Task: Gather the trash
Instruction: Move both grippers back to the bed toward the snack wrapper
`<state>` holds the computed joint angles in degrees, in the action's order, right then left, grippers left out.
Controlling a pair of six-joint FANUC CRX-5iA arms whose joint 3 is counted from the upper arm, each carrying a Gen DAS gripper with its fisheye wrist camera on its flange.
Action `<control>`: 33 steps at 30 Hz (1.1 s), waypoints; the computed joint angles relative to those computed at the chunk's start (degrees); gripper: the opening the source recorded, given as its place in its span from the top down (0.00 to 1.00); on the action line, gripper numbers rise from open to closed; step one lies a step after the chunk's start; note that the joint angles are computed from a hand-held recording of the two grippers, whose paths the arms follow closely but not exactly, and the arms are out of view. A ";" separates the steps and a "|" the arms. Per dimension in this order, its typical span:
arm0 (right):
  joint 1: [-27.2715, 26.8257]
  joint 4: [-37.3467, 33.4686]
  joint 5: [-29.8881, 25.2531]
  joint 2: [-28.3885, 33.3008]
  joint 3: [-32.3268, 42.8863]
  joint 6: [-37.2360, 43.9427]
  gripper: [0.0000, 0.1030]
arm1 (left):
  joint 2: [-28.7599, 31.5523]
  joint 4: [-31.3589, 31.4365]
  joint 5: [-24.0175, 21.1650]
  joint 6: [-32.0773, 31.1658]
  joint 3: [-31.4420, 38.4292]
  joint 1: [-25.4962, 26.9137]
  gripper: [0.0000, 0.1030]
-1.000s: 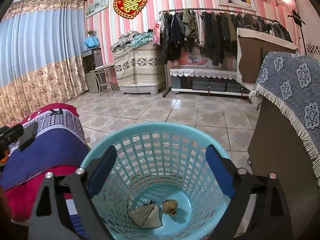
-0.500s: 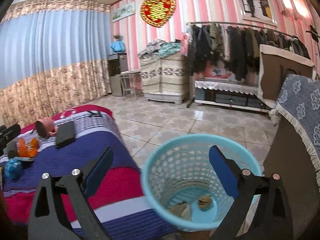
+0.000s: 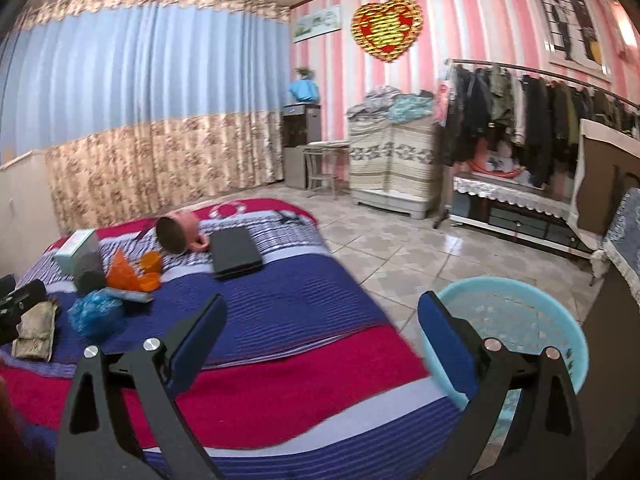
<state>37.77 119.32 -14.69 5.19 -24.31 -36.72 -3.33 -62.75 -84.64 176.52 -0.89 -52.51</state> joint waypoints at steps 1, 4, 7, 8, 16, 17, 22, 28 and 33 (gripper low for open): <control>0.42 -0.37 0.11 0.27 0.07 0.58 0.08 | -0.67 0.12 -0.74 0.60 -1.01 -0.03 0.05; 1.85 -1.80 0.59 1.01 -0.14 2.52 0.08 | -2.48 1.47 -3.63 1.58 -3.78 1.38 0.05; 3.11 -4.06 1.22 1.79 -0.24 4.79 0.08 | -5.40 3.76 -3.91 1.93 -7.21 3.84 0.05; 2.86 -2.94 1.87 1.72 -0.59 3.82 0.08 | -5.98 4.31 -4.12 2.12 -8.05 4.36 0.05; 6.14 -12.53 2.85 4.33 1.15 13.14 0.08 | -14.05 10.28 -2.81 0.57 -16.49 10.76 0.05; 6.20 -12.86 3.38 4.51 1.35 13.33 0.08 | -15.10 11.33 -1.49 0.04 -17.40 11.99 0.05; 7.61 -16.63 4.48 5.91 3.06 16.30 0.08 | -16.69 16.65 3.40 -4.42 -19.67 18.70 0.06; 9.79 -21.51 3.75 7.23 4.26 21.70 0.08 | -12.65 15.46 2.13 -7.33 -17.29 17.24 0.19; 11.25 -25.88 3.40 7.99 5.10 25.89 0.08 | -10.12 15.42 2.76 -13.23 -15.59 16.66 0.40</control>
<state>49.02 93.44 -11.29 13.19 -19.21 -10.83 -13.46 -47.32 -81.88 163.29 -16.48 -35.85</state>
